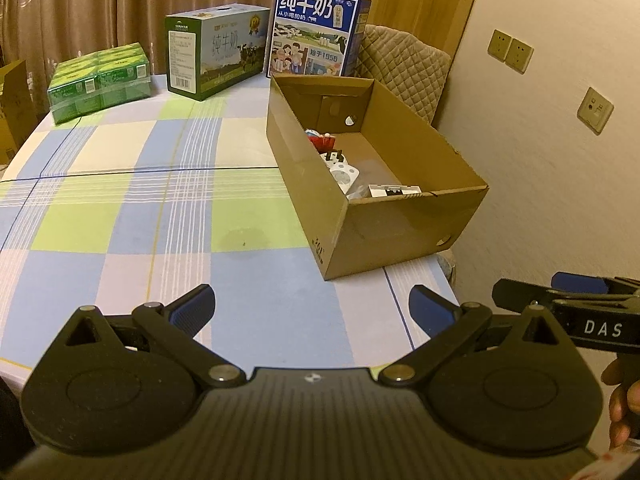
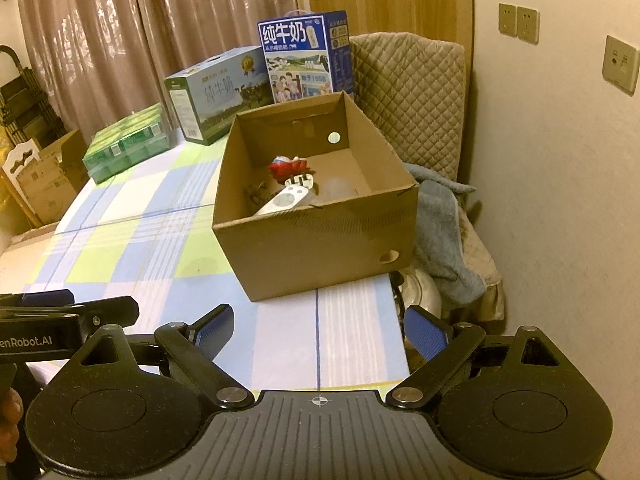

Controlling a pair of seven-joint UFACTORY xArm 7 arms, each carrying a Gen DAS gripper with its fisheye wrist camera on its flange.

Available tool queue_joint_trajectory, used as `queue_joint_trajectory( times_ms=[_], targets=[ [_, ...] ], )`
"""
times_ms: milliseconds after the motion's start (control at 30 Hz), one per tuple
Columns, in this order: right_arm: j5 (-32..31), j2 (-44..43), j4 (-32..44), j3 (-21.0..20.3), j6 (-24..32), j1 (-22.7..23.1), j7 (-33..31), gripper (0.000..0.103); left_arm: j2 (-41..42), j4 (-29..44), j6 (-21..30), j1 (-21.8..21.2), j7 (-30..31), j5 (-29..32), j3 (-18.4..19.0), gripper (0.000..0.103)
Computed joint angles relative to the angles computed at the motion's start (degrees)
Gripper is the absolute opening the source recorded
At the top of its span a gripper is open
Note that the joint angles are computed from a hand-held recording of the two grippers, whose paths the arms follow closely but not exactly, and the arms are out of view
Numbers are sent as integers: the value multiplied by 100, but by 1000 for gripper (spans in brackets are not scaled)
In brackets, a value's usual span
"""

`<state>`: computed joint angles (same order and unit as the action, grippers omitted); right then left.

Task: Organize rigid objects

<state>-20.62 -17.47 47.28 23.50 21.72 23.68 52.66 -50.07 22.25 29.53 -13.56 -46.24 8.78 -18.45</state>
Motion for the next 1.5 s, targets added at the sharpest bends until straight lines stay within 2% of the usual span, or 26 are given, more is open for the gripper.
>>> queue_joint_trajectory(
  times_ms=[1500],
  targets=[
    [-193,49,179,39,61,-18,124,89,-8,0,-11,72,33,133,-32,102]
  ],
)
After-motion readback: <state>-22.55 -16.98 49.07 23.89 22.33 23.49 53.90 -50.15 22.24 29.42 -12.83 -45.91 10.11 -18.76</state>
